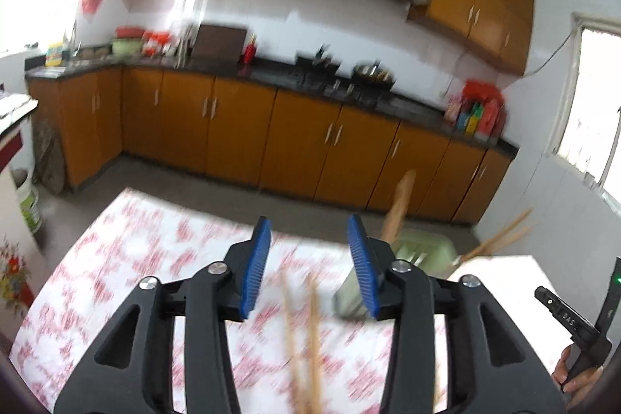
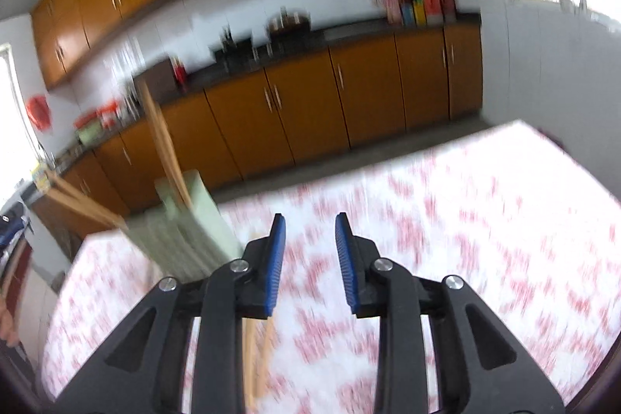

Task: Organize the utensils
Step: 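Open both tools to drop the chopsticks into the green holder, then grasp a wooden chopstick with the right tool while the left tool grasps another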

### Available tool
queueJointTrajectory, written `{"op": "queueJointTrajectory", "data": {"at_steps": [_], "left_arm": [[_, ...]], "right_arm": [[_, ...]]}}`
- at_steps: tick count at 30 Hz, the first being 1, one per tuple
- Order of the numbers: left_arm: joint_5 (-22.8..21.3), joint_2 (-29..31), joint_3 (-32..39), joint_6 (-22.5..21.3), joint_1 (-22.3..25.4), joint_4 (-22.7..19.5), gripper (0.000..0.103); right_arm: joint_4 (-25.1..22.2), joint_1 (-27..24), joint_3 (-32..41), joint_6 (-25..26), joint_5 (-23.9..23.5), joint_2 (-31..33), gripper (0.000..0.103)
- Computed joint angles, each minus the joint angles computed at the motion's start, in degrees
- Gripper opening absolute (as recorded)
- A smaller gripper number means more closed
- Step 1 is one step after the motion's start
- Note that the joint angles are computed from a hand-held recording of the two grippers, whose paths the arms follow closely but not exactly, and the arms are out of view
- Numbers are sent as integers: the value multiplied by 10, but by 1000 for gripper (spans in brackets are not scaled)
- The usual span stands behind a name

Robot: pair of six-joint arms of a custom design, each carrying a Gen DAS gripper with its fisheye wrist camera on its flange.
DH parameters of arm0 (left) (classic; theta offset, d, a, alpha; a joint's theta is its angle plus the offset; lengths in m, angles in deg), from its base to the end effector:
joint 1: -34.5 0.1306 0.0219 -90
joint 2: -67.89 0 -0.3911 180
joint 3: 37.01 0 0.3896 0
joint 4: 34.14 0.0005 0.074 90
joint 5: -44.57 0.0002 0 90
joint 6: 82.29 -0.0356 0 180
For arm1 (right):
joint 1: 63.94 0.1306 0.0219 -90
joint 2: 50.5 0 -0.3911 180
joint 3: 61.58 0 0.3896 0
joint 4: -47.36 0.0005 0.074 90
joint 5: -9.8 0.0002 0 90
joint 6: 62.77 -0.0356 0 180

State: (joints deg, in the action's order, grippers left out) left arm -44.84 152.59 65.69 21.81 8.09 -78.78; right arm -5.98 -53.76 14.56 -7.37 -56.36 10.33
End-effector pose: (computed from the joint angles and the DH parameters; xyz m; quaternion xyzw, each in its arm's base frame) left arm 0.4064 -0.2028 0.5911 0.0939 0.8458 -0.1859 0.4912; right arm 0.2889 0.0368 0.5092 0.2745 0.8405 -0.0084 0.4671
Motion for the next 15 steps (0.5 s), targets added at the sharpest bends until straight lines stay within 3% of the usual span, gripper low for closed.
{"op": "queueJointTrajectory", "data": {"at_steps": [6, 15], "left_arm": [[-6, 19, -48, -4, 18, -56, 49], [28, 29, -96, -28, 18, -66, 49]], "right_arm": [[6, 17, -38, -16, -87, 58, 28], [7, 45, -31, -7, -87, 130, 26]]}}
